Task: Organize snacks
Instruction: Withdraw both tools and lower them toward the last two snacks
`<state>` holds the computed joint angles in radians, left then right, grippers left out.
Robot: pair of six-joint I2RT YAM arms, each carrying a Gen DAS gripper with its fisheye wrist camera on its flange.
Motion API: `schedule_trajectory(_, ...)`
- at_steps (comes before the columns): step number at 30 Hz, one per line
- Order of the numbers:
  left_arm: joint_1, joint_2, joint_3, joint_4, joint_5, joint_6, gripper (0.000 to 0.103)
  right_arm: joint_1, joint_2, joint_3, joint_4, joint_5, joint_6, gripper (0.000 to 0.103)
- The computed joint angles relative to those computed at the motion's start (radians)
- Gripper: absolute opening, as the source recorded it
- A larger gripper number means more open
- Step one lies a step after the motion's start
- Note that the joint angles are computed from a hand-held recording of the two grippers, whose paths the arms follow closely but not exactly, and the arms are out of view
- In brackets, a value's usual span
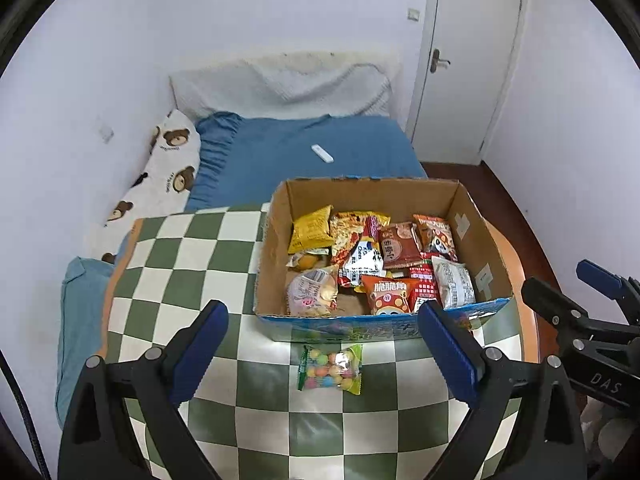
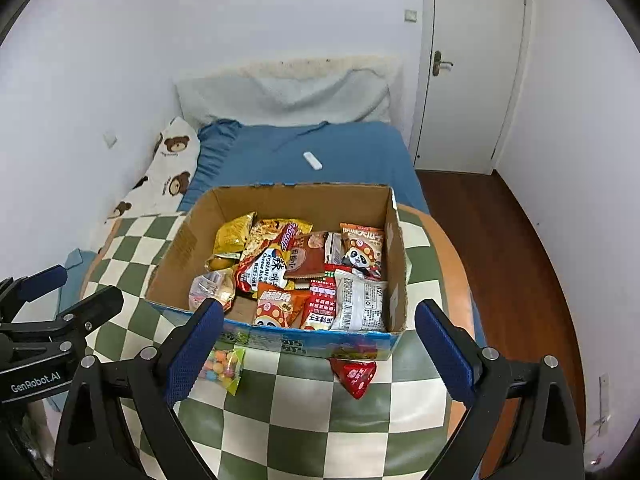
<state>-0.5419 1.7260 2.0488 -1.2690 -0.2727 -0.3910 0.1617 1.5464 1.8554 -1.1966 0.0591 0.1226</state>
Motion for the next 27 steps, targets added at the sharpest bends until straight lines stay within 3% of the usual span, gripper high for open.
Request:
schedule_trajectory(13,-0.016,-0.010,-0.045,0.016,-0.029,-0.029,0.097,-0.034,-0.075,-0.088,0.014,-0.064,0.035,0.098)
schedule_trajectory(19,0.019,0.014,-0.175,0.060,-0.010,-0.037,0.097,-0.157,-0.068,-0.263,0.101,-0.189,0.045,0.098)
schedule_trajectory(23,0.046,0.038,-0.263,0.089,0.024,-0.034,0.097,-0.229,-0.015,-0.380,0.164,-0.208,0.038,0.077)
schedule_trajectory(27,0.069,0.085,-0.320,0.112,0.091,-0.034,0.097,-0.276,0.083,-0.451,0.219,-0.277,0.068,0.077)
